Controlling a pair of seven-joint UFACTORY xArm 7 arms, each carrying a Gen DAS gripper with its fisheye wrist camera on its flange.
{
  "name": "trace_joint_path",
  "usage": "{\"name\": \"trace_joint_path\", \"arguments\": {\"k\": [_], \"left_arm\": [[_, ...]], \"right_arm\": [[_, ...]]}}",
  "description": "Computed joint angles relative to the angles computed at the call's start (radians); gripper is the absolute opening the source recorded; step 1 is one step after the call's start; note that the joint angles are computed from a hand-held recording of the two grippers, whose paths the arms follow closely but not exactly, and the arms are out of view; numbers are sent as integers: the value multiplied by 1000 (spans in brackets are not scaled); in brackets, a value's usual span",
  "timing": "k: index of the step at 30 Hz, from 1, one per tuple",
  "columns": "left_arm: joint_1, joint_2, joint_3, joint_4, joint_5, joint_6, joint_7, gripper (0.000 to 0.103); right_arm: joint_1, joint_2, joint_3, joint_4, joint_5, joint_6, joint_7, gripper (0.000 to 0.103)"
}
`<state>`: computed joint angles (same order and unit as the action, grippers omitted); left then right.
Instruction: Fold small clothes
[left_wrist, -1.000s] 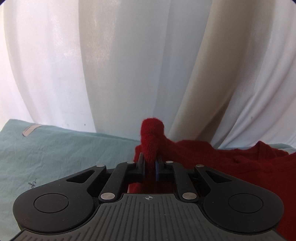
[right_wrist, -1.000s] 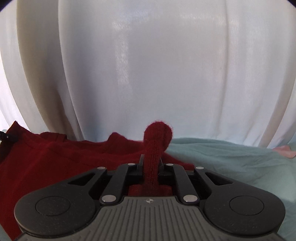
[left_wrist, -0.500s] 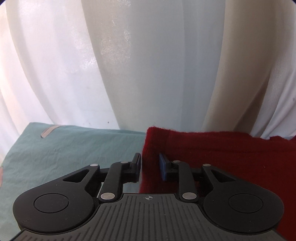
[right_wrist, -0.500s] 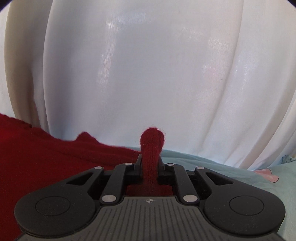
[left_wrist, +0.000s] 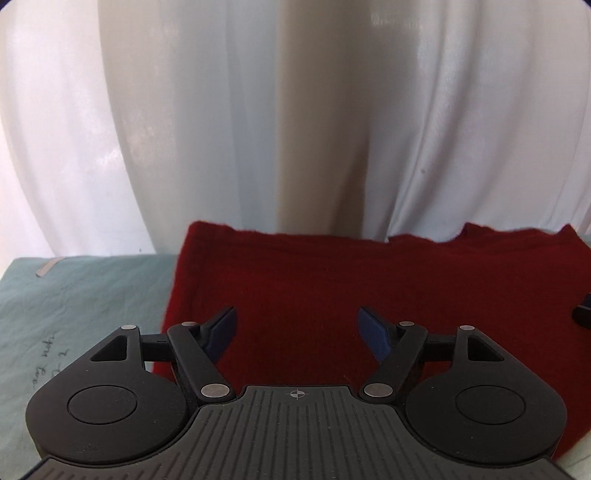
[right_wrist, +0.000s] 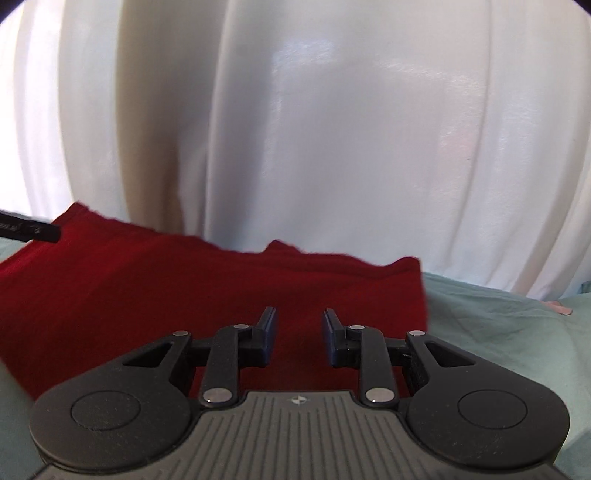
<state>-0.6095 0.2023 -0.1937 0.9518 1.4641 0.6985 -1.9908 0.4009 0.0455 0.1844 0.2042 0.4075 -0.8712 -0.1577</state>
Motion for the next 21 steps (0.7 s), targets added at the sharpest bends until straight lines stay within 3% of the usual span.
{"name": "trace_joint_path", "arguments": {"k": [2, 3, 5, 6, 7, 11, 13, 15, 17, 19, 21], "left_arm": [[-12, 35, 7, 8, -23, 40, 6, 78], [-26, 23, 4, -27, 9, 53, -53, 78], [-7, 5, 6, -49, 6, 46, -88, 77], [16, -13, -10, -66, -2, 51, -105, 76], [2, -45, 14, -96, -19, 43, -101, 76], [57, -206, -21, -242, -174, 78, -133, 79], [87, -265, -31, -303, -186, 61, -158, 89], [127, -323, -31, -360, -171, -13, -175, 94], [179, -374, -12, -419, -113, -167, -224, 94], [243, -384, 13, -439, 40, -355, -351, 94], [277, -367, 17, -423, 194, -446, -491, 95]], "right_arm": [[17, 59, 8, 0, 27, -40, -43, 25], [19, 60, 1, -19, 24, -76, -60, 25], [19, 42, -7, -37, 61, -71, -63, 25], [0, -8, -19, -59, 43, -34, -42, 25], [-15, -42, -26, -75, 26, -9, -19, 25], [-19, -118, 17, -100, 168, 46, -73, 25], [-1, -144, 59, -97, 261, 65, -100, 25], [30, -151, 100, -80, 355, 68, -134, 25], [52, -145, 105, -77, 319, 75, -79, 25], [72, -145, 113, -75, 286, 90, -33, 25], [93, -115, 132, -55, 290, 91, -35, 25]]}}
